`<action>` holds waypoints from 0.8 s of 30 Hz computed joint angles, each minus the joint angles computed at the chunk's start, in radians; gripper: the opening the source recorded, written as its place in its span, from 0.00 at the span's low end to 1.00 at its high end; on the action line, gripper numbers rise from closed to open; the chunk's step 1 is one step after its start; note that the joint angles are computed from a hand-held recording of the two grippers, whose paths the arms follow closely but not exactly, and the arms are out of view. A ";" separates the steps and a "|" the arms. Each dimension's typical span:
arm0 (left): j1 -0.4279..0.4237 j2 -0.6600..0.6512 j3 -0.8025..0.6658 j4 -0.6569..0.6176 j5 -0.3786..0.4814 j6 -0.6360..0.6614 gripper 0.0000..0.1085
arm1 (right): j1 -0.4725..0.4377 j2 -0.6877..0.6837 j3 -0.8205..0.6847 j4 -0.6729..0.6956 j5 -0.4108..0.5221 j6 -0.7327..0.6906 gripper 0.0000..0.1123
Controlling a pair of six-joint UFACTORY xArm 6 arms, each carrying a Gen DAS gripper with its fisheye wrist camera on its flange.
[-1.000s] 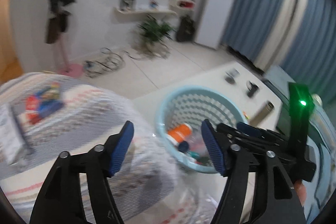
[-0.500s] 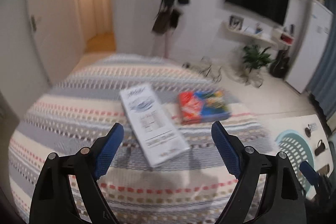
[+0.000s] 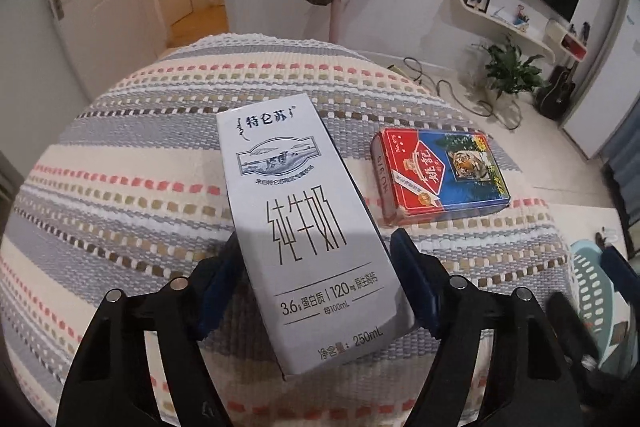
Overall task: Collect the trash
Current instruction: 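Grasp the white milk carton with the left tool while the right tool grasps the tiger card box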
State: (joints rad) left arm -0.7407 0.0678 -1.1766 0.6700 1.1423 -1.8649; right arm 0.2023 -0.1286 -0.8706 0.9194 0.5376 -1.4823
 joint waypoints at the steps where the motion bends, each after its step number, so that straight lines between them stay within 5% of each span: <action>1: -0.001 -0.022 0.024 0.010 -0.009 -0.002 0.59 | 0.007 0.016 -0.012 -0.014 0.008 -0.007 0.68; 9: -0.036 -0.212 0.233 0.040 -0.072 -0.054 0.51 | 0.134 0.175 -0.130 -0.169 -0.066 0.061 0.72; 12: -0.045 -0.268 0.287 0.045 -0.082 -0.055 0.51 | 0.173 0.217 -0.169 -0.163 -0.102 0.047 0.82; 24: -0.061 -0.320 0.350 0.063 -0.124 -0.071 0.55 | 0.206 0.415 -0.455 -0.258 0.091 0.157 0.85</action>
